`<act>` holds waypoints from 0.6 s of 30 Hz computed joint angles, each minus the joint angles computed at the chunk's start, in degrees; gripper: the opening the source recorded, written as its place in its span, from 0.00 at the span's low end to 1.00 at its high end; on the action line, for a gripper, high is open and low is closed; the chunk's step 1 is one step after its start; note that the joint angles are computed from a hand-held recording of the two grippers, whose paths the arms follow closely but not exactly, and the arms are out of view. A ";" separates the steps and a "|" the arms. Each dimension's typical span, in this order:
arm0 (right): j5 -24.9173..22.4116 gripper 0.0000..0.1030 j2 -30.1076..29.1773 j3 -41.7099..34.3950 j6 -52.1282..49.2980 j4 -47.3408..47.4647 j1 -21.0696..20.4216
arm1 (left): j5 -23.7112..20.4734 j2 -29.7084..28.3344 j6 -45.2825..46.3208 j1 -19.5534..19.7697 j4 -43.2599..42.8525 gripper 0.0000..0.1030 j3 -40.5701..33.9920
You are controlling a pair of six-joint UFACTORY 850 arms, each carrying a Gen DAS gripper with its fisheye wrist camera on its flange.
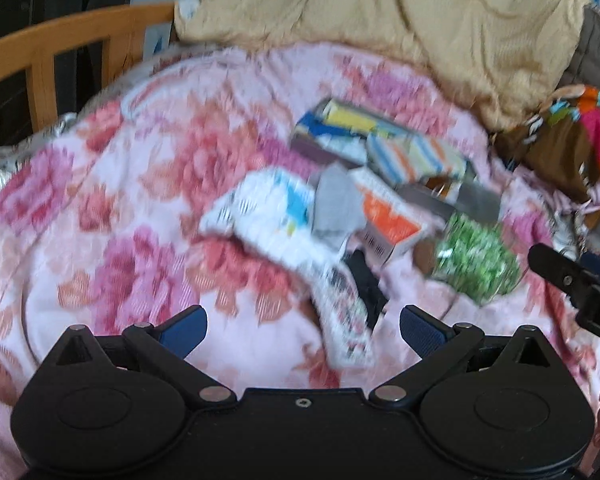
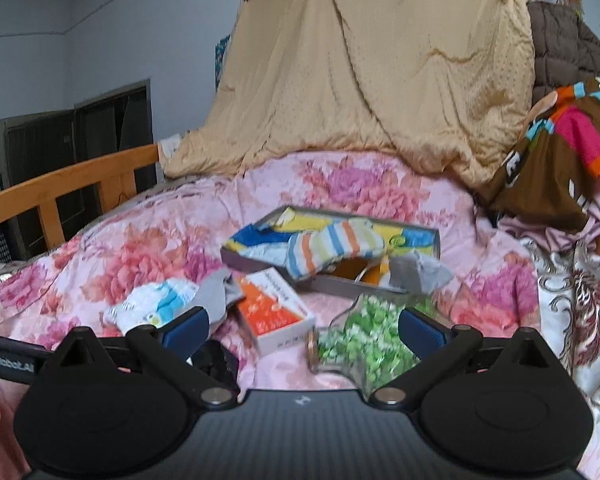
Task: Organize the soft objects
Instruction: 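Withdraw both tools from the tray toward the remaining socks, then reach the left tool to the anime-print white sock while the right tool reaches the black sock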
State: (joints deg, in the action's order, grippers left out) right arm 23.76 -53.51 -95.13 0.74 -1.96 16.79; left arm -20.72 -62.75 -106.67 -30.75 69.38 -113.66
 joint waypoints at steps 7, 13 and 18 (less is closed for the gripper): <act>-3.48 1.00 -0.95 -1.69 -0.48 -0.05 0.19 | 0.88 -2.51 24.03 1.15 -21.80 0.99 -5.24; -9.31 1.00 -2.35 -4.70 -2.14 3.88 0.07 | 0.57 -3.54 30.08 1.53 -28.59 0.99 -7.16; -13.14 1.00 -3.25 -6.57 -1.05 6.07 -0.42 | -1.65 -6.54 41.20 2.14 -37.07 0.99 -13.34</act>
